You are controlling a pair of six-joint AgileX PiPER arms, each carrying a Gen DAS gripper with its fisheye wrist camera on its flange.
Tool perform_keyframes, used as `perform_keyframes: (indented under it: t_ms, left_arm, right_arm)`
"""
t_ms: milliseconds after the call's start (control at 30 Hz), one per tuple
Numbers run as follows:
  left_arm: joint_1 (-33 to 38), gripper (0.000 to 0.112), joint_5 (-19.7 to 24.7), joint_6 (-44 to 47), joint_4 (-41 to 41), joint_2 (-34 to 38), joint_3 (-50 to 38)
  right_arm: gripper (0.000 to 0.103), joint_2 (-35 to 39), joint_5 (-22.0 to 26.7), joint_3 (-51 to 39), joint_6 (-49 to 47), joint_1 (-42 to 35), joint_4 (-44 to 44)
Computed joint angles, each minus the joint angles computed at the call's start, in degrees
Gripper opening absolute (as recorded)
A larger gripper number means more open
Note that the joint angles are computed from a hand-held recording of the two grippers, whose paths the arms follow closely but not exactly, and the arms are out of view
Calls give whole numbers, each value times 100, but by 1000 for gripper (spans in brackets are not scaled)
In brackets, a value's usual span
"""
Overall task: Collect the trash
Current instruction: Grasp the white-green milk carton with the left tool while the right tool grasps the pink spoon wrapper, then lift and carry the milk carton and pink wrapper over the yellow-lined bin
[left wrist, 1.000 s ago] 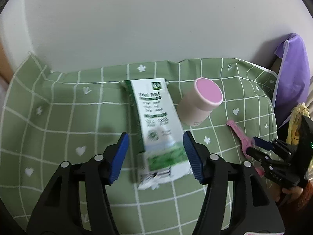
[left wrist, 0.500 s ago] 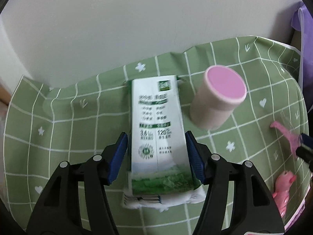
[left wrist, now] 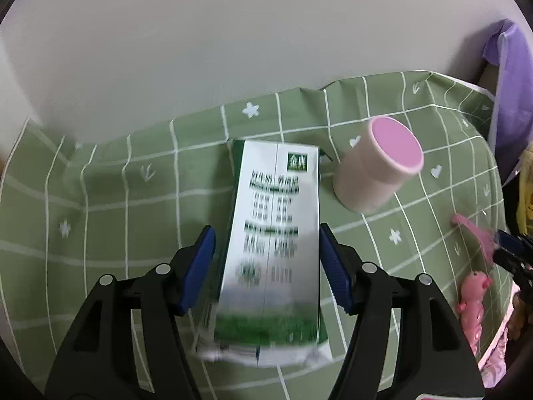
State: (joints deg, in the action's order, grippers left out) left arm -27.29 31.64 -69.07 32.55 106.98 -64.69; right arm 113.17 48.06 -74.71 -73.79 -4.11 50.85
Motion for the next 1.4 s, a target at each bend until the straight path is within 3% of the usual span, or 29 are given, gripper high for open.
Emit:
perform_keyframes:
  t_ms: [167,333,467,567,700,900,967,1133,1400]
  left_arm:
    - [411,59,294,1586,-1037,605,-936]
    - [791,51,353,2281,-1714,800,-1448]
    - [722,51,61,1703,-1119,266,-948]
    - [386,51,-42,507,-133,-221,-549]
    - [-407,51,333,-988,884,-799,-154]
    - [-1294,51,439,-1447,633,-1068,282]
    - [-1466,51,351,-1554,524,-673,192]
    - [-1792,50,333,-1916,552,-442,160]
    - [-2223,50,1140,-1931,1314,-472,-959]
  right_arm:
    - [39,-256,-104,306,32,-103,-4]
    - [39,-594,-264,729,17,-169,34]
    - [39,-807,-336,956,-69,-221,83]
    - [39,-920,-329,1010,-119,-286,52]
    - [39,-1059,-214,1044,-206,-420,50]
    - [39,-1256,-16,1304,-548,-667,106]
    - [39,-1281,6,1414,-634,-734,86]
    - [39,-1391,122,1560,-875,-912,100]
    - [39,-1760,246,1502,-1200,-1258,349]
